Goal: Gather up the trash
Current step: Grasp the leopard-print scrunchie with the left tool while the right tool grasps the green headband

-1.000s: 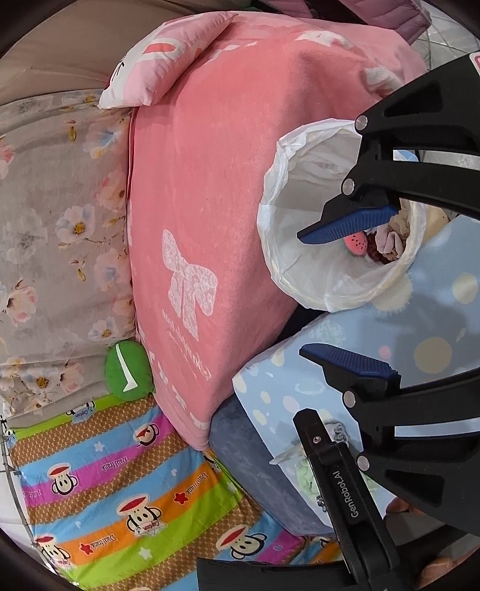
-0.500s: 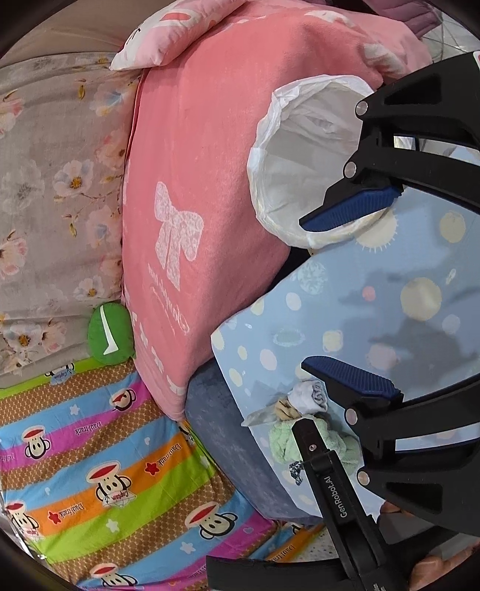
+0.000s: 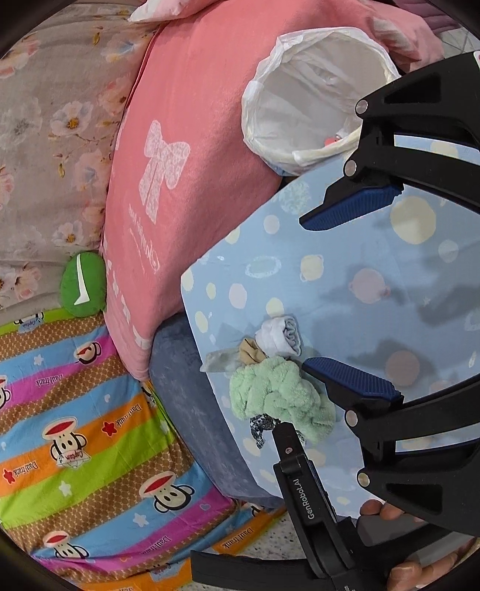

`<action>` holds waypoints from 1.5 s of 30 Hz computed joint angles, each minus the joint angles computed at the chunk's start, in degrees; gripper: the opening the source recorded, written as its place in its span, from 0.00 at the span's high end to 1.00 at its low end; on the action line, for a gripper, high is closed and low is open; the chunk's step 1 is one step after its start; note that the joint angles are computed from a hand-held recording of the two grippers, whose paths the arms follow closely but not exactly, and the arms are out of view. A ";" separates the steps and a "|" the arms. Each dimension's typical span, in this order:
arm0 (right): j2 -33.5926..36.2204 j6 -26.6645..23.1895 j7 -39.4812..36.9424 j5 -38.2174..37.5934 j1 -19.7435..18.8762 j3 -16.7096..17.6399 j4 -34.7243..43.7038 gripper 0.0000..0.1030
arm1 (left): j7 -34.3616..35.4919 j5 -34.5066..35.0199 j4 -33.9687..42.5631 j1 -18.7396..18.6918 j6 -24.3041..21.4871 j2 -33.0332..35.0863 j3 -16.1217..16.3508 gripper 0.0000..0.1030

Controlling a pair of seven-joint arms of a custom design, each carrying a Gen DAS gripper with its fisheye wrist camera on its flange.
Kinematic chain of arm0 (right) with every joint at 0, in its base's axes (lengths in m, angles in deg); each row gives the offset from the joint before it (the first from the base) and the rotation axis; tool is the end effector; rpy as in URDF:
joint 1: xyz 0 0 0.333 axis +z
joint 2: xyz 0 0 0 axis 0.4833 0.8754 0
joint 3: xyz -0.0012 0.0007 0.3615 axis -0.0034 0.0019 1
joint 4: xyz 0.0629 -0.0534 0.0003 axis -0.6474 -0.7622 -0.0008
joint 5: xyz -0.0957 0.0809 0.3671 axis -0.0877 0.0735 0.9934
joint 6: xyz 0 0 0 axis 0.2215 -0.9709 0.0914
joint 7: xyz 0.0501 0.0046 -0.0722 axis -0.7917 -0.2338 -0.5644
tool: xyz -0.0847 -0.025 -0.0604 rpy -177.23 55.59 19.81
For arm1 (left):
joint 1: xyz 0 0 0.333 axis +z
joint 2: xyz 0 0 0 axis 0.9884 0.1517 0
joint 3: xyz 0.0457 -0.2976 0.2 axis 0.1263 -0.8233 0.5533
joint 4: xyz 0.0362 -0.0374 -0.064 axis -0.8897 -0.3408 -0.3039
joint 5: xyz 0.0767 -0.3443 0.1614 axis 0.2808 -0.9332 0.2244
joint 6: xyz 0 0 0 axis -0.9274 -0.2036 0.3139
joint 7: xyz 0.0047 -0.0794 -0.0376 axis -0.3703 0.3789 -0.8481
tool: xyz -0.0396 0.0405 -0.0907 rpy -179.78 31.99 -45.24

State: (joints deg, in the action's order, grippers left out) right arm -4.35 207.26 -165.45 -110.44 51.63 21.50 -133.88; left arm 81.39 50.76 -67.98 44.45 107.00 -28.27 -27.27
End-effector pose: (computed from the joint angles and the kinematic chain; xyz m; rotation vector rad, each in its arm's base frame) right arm 0.4425 0.3048 0.4953 -1.4097 2.0142 -0.6920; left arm 0.5568 -0.5043 0.4799 -1.8908 2.1178 -0.9945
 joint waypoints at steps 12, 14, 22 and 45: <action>12.01 4.09 -7.13 4.30 3.32 -2.64 9.91 0.33 | 0.57 -4.15 0.38 5.10 0.09 1.92 0.07 0.21; 14.19 4.99 -8.36 5.28 3.90 -3.52 11.79 0.33 | 2.64 -6.20 2.37 6.50 -0.34 3.50 -1.11 0.21; 22.14 8.38 -14.90 11.40 5.68 -6.55 18.94 0.33 | 8.87 -13.61 12.38 8.91 -3.21 10.76 -2.90 0.24; 20.75 14.41 -16.27 14.94 11.41 -13.13 18.44 0.89 | 16.81 -17.35 7.89 7.92 0.59 5.27 -2.01 0.99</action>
